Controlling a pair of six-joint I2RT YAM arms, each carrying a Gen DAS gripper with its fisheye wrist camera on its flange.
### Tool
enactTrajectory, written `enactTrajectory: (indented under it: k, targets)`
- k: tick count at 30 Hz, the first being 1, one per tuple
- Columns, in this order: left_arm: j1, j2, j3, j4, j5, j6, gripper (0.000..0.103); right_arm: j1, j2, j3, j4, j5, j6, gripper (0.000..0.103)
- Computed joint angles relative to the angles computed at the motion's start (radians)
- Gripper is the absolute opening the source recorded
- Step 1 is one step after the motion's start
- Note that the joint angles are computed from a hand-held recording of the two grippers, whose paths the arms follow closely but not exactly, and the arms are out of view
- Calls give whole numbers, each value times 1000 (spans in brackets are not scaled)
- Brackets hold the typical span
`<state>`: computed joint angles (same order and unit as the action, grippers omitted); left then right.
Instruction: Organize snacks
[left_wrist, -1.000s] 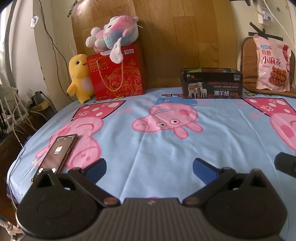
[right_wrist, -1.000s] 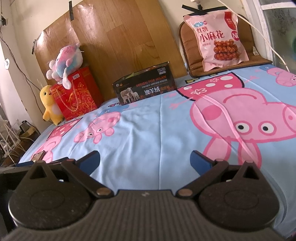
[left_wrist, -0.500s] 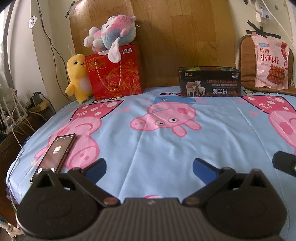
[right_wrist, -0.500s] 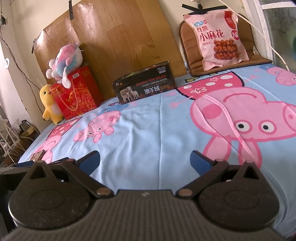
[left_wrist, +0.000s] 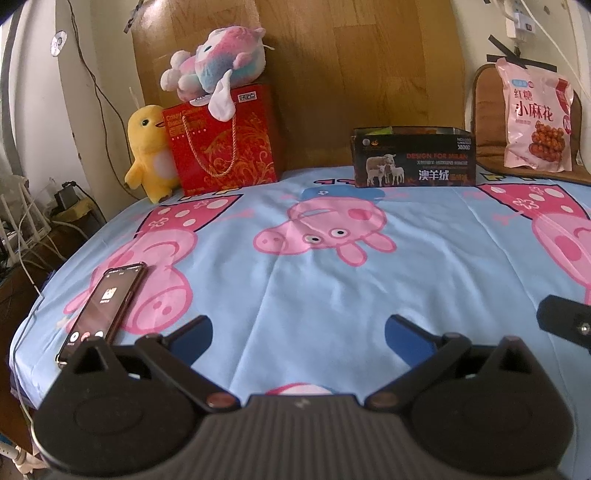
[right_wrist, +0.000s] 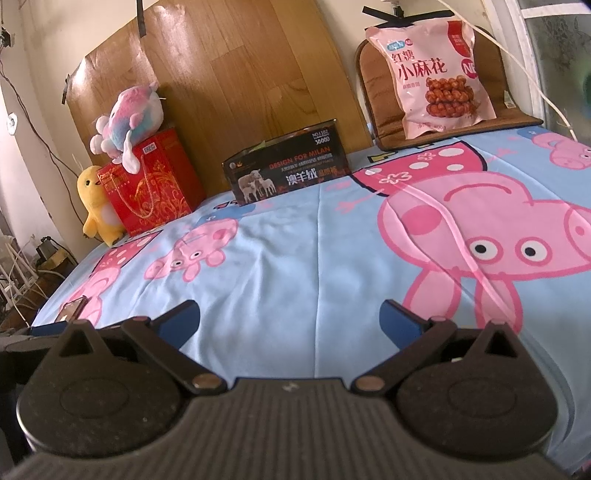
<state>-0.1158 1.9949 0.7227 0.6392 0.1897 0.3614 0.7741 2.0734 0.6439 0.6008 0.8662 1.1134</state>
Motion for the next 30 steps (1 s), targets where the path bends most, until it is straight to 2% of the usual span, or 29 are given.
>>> enactTrajectory:
  k: [10,23,30]
  targets:
    - [-10,2,-13,37,-26,5,103,1,-4,-3,2,0,5,103]
    - [-28,30,-70,238,-106,30,103,0,-7,-7,4,-1,-1,103]
    - [-31,41,-72,275,-126,33,103,-4,-4,-4,3,-6,0,103]
